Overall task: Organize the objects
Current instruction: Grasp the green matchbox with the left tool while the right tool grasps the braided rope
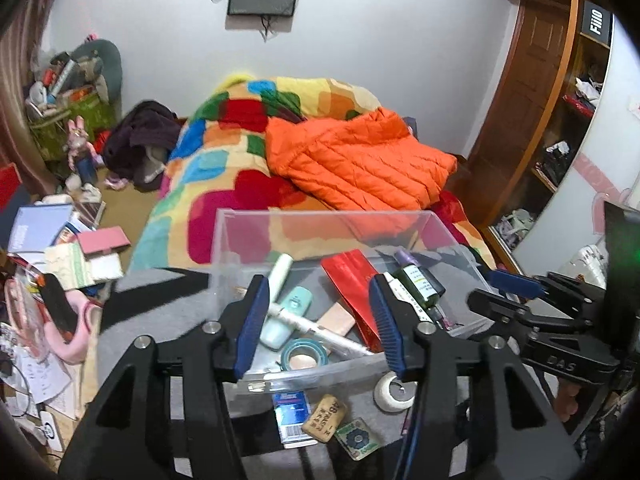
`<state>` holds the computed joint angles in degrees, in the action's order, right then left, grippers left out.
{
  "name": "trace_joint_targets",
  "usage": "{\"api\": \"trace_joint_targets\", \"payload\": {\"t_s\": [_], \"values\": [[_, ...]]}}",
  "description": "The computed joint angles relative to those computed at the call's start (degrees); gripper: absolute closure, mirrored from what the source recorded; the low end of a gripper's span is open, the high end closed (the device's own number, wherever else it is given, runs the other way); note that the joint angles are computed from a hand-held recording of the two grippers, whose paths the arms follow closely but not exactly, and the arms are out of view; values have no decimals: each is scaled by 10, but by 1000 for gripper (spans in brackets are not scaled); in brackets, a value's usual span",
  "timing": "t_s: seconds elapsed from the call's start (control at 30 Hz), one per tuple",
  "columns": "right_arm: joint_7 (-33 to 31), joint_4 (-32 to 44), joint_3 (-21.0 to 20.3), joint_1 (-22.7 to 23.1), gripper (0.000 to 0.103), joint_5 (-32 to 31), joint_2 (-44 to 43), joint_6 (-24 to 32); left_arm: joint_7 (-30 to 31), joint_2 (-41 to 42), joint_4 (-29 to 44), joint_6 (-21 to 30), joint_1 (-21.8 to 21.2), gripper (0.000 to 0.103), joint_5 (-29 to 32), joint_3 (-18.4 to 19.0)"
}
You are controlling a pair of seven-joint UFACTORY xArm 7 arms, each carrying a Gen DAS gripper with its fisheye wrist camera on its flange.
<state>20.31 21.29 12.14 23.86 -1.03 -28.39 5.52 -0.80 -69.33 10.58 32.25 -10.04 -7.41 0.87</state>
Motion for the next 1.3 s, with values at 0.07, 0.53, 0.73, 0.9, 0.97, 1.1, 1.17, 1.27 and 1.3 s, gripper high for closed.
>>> {"api": "trace_joint_targets", "payload": {"t_s": [0.07, 0.53, 0.73, 0.9, 0.97, 1.1, 1.17, 1.27, 1.3], "values": [[-1, -17, -5, 9, 54, 4, -30, 3, 0, -25, -3, 13, 3, 45, 3, -3], [14, -136, -6, 67, 40, 17, -199, 90, -48, -265, -85, 229, -35, 39, 15, -57], [37, -184, -14, 101, 40, 33, -224, 117, -92, -344, -122, 309, -78, 39, 2, -73], [63, -213, -21, 114, 40, 41, -239, 121, -133, -348, -145, 316, -109, 39, -9, -86], [80, -224, -9, 110, 40, 36, -245, 113, -147, -332, -149, 298, -126, 39, -7, -96], [123, -224, 36, 99, 41, 5, -245, 109, -165, -267, -147, 242, -148, 48, 7, -104], [142, -229, 45, 100, 48, -8, -248, 97, -170, -225, -144, 211, -151, 55, 14, -99], [154, -234, 42, 110, 64, -24, -251, 85, -184, -191, -142, 179, -155, 60, 29, -106], [151, -235, 31, 119, 73, -25, -250, 78, -188, -178, -140, 168, -155, 62, 33, -106]]}}
